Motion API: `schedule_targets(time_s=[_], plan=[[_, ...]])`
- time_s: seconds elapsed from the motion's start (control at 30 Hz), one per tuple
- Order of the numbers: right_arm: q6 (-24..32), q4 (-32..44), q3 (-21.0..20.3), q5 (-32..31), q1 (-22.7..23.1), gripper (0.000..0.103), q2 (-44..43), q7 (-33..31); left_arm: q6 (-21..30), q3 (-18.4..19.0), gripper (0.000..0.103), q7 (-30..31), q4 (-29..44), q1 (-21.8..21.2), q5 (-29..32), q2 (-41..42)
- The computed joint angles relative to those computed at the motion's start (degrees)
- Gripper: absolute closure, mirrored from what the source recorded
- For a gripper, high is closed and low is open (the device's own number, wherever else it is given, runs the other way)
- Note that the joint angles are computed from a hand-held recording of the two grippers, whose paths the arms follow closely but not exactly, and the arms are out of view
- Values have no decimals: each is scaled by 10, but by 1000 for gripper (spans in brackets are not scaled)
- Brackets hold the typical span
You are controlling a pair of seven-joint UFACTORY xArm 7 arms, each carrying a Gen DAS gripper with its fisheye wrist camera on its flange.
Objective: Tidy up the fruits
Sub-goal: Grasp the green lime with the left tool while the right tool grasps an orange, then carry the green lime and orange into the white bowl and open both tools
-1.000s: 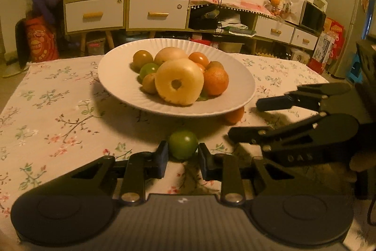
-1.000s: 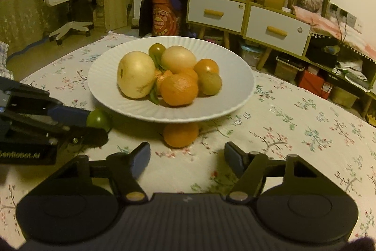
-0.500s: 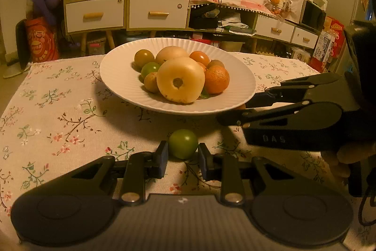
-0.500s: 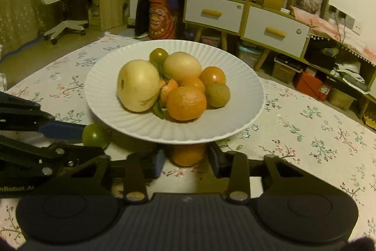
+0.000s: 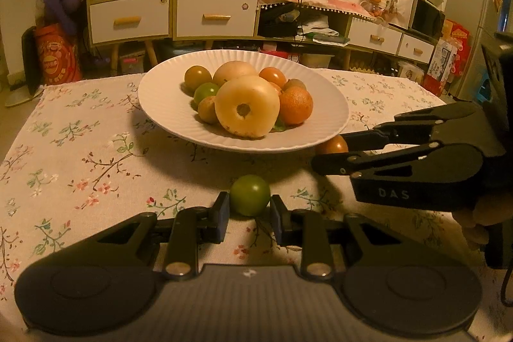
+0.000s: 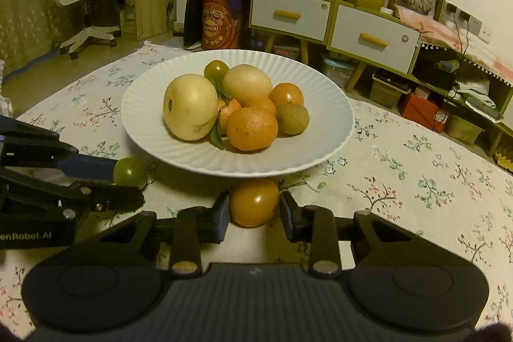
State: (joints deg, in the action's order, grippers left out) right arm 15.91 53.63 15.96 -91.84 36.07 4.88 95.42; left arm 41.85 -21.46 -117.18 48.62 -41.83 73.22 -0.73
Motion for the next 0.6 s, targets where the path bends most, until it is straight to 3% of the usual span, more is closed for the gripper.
schedule_targets(time_s=[0.53, 0.6], plan=[[-3, -35, 11, 29, -4, 73, -45, -17, 18, -15, 75, 18, -10, -1, -37, -25], [-3, -39, 13, 27, -5, 73, -51, -13, 21, -18, 79, 19, -11, -1, -40, -30]])
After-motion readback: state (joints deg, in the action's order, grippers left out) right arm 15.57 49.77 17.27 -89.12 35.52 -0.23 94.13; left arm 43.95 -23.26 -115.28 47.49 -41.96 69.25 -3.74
